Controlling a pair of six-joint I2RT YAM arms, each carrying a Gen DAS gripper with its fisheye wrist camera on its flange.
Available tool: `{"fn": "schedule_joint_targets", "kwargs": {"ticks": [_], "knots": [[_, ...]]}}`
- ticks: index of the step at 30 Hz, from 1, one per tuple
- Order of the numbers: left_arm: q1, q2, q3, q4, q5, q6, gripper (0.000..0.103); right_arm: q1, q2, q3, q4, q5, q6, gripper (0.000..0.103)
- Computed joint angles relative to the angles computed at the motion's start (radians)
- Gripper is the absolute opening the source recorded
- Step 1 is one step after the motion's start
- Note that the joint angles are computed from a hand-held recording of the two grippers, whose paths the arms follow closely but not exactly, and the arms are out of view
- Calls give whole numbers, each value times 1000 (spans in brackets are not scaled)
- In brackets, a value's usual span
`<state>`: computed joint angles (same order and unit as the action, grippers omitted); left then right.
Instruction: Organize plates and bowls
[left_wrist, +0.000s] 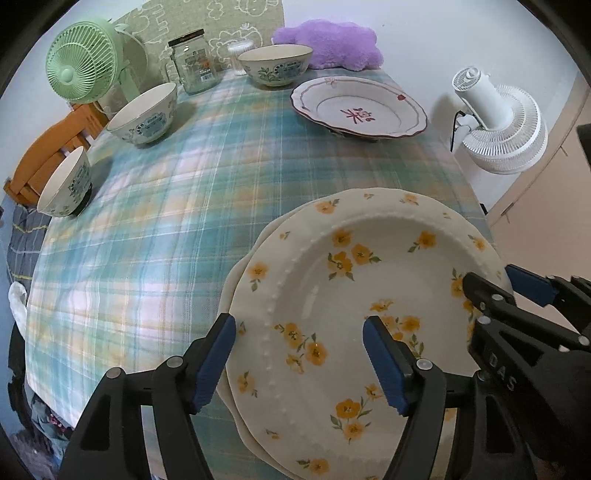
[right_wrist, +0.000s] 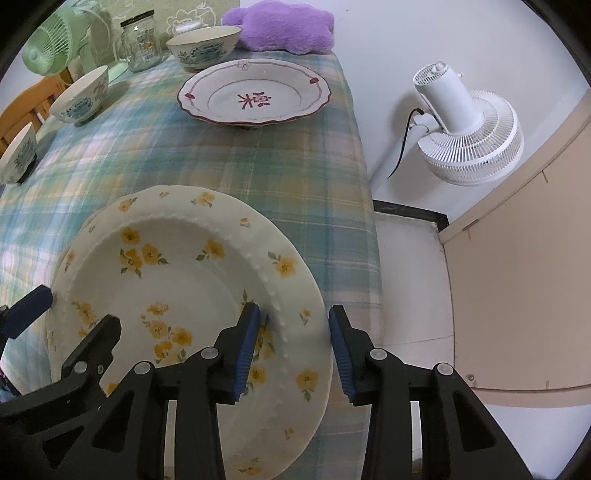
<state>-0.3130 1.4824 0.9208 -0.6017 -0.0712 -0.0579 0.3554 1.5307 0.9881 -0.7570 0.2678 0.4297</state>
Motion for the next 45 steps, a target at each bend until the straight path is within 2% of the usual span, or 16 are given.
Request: {"fn": "schedule_joint_targets", "kwargs": {"ticks": [5, 11, 13, 18, 26, 32, 38, 41, 45], "knots": [[33, -3, -5, 2, 21, 41, 75, 20, 42, 31, 2, 24, 34, 44], [93, 19, 22, -27, 86, 97, 76, 37, 78, 84, -57, 41, 104, 47], [112, 17, 33, -35, 104, 125, 81, 42, 62, 90, -71, 40, 133, 48], [159, 3, 70, -65, 156, 213, 88, 94, 14, 127, -88, 44, 194, 71], [246, 2, 193, -125, 254, 352, 90, 204, 42, 287, -206, 124, 365, 71], [261, 46, 297, -141, 276, 403, 90, 232, 90, 417, -275, 180, 445, 71], [221, 135, 416, -128, 261, 357, 90, 166, 113, 479, -257, 176, 386, 71], [187, 200, 478, -106, 230, 307, 90, 102, 136, 499, -210, 153, 304, 71], [140, 315, 587, -94, 173, 234, 89, -14, 202, 531, -111, 62, 151, 71]]}}
